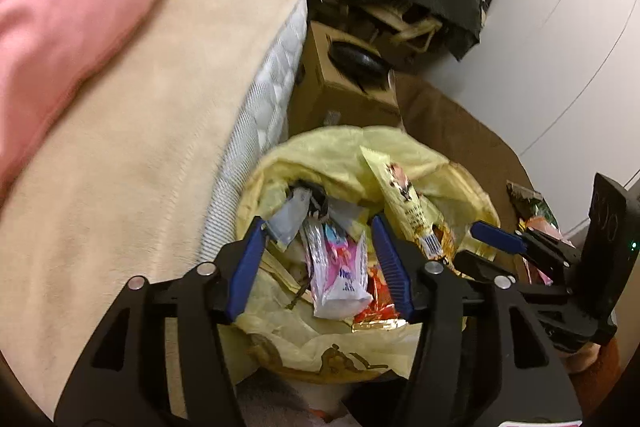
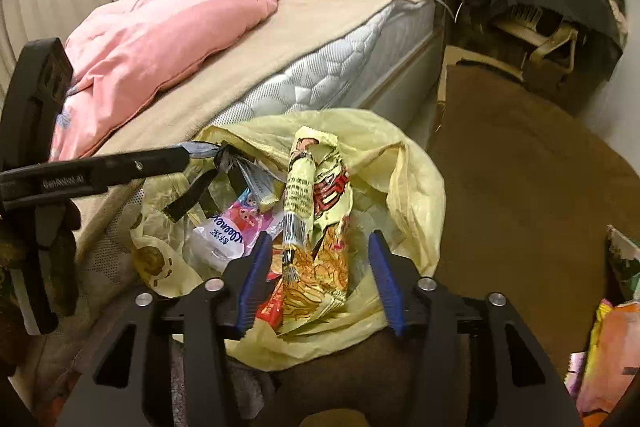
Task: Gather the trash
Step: 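Open both tools to drop the wrapper and ribbon into the bag, then move both tools back over the table toward the remaining items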
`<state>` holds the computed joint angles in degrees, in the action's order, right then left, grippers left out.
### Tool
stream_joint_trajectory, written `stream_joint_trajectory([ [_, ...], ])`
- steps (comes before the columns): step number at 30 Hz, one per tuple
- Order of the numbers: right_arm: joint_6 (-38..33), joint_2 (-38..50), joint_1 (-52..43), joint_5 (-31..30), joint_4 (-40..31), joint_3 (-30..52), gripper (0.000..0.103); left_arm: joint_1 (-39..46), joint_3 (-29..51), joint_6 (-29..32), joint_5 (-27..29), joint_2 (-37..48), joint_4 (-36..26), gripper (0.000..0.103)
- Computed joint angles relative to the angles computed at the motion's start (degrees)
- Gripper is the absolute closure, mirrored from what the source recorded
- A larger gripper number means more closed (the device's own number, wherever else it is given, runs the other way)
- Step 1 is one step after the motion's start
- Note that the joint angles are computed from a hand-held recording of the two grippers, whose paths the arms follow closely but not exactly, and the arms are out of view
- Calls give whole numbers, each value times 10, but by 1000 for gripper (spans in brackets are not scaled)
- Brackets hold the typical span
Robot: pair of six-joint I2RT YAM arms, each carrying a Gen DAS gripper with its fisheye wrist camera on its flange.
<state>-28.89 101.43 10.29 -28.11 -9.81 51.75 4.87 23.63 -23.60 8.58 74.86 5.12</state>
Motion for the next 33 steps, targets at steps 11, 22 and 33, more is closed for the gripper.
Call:
stream_joint_trajectory([
  [11,-10,-113,-109,-45,-17,-42,49,-125,32,-19,-133,-130,-119,48],
  [22,-72,-156,-336,-135,-90,0,40,-299,96,-51,-223,-76,-73,48],
  [33,-201,-84,-507,-154,-174,88,36,-393,206,-62,-139,119,8,38],
])
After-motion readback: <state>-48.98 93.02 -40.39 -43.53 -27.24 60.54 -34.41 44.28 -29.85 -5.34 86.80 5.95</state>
